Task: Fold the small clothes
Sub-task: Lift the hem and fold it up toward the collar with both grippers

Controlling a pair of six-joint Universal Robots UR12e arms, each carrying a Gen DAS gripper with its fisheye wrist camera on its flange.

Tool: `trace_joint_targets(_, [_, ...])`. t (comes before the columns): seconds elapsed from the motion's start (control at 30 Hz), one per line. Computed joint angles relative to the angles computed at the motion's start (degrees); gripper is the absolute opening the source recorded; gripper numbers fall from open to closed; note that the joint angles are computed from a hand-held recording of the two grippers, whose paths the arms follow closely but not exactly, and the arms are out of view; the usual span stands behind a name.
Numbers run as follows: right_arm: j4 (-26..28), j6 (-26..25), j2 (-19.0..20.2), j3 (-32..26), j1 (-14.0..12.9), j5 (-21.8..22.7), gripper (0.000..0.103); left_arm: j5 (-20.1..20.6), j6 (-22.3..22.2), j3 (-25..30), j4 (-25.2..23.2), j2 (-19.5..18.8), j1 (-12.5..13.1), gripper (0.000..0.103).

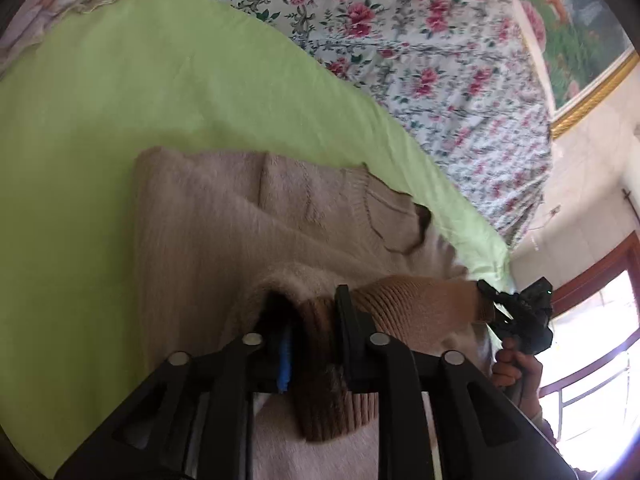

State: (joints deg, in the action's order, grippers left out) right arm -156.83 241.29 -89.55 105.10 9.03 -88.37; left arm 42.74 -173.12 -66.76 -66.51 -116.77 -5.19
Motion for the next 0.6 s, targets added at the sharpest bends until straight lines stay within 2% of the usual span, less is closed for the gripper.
trace_joint_targets(0.03, [-1.2,-0.4,-1.0,0.7,0.5,-1.2,0.036,0.2,1.1,-1.9,1.0,1.5,0.2,0.032])
trace_joint_targets(0.13, [-2.2,-4.8,-2.2,0.8,2.0,-2.1,0.039,-0.5,5.9,-6.2,0.5,5.4,0.5,0.038])
trace_joint_targets(0.23, [-0.9,-13.3,-1.7,-0.4,3.1,5.4,0.039,-0.6,14.8,-8.4,-5.6,8.1,-0.7,0.042])
trace_joint_targets(0.3, [5.7,-21.7,0.4,-3.3,3.8,13.0,0.039,0.4,19.9,-8.0,-9.6,8.2,-2.4,0.042])
trace_joint_targets(0.33, [8.8,-24.6,1.3,-4.6,4.3,14.2,0.039,1.2,21.0,-7.4,-10.3,7.8,-3.3,0.042])
trace_joint_targets(0.37, [14.3,-28.8,2.7,-7.0,5.3,13.3,0.039,3.2,20.9,-6.8,-9.8,7.3,-4.4,0.042])
trace_joint_targets(0.43, [21.8,-32.4,4.8,-10.7,6.4,9.8,0.039,6.3,19.6,-4.6,-9.2,5.7,-5.7,0.042])
trace_joint_targets(0.5, [23.4,-33.0,6.0,-12.1,6.0,8.7,0.038,7.6,17.5,-1.8,-9.7,3.7,-6.0,0.04])
trace_joint_targets(0.6, [28.7,-33.6,7.8,-15.4,5.2,2.6,0.038,9.4,13.1,2.6,-8.6,0.6,-5.8,0.038])
